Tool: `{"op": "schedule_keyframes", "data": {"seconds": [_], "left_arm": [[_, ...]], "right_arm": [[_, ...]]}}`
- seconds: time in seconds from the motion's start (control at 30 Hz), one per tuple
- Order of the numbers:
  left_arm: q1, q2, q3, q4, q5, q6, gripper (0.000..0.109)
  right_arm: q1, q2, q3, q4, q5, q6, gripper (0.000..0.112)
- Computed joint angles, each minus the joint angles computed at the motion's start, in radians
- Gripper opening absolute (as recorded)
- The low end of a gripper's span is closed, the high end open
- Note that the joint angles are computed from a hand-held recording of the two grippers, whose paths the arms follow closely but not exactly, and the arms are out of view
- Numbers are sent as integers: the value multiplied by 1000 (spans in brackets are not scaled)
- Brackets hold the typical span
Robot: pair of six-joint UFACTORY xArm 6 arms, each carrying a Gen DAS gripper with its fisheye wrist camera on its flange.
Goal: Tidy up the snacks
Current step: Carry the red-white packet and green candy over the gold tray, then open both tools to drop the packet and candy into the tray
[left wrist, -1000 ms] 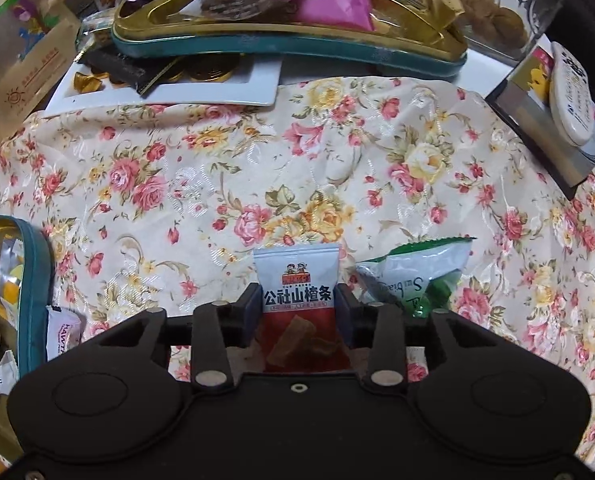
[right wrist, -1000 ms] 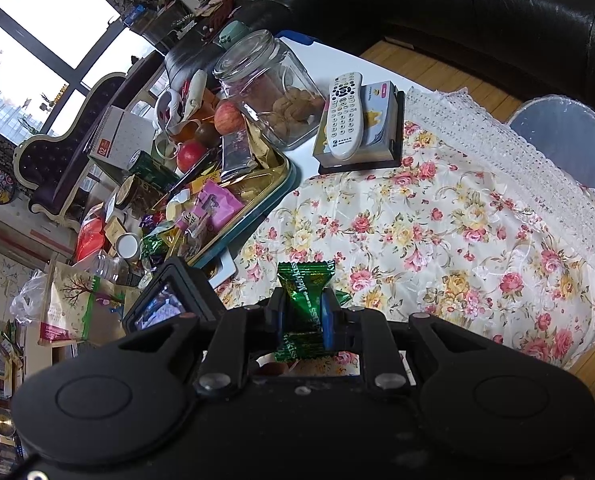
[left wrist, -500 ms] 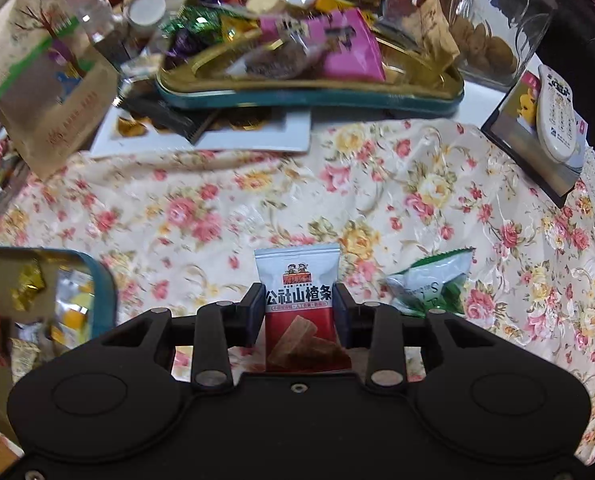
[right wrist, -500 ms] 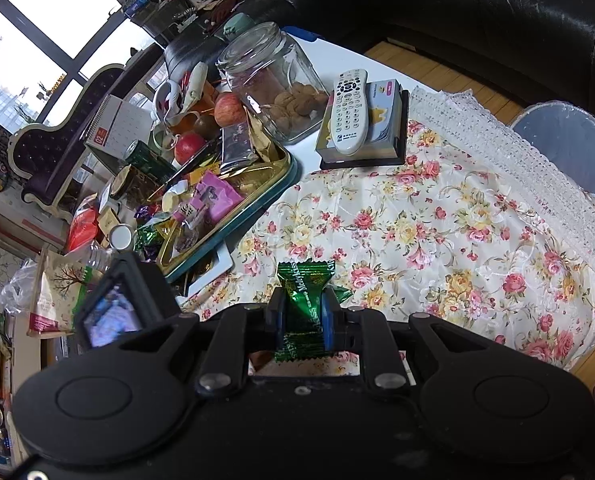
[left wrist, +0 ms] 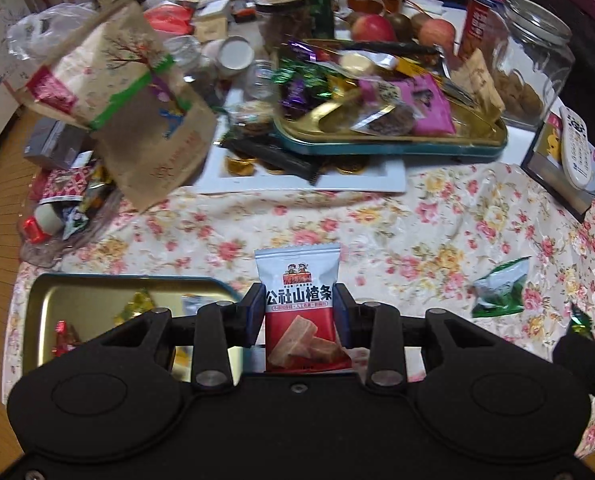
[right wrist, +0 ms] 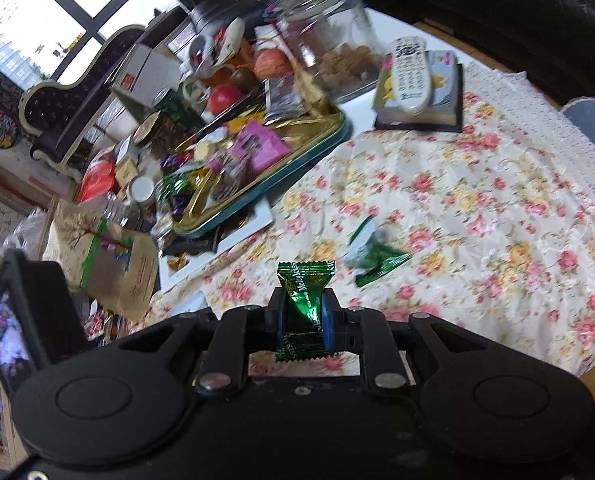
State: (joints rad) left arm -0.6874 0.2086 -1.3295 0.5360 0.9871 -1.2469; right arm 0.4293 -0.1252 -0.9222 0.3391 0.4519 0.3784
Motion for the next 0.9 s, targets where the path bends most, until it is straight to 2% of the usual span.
{"op": "schedule_keyframes", "data": {"seconds": [0.43,0.9], "left_arm": [[121,-332,365,-48,-31,24,45],[205,-547,551,-70,-58,-12,45]], "right_arm": [[181,121,-117,166,44,-167,20],[303,215,-190,255,68,-296,20]]}}
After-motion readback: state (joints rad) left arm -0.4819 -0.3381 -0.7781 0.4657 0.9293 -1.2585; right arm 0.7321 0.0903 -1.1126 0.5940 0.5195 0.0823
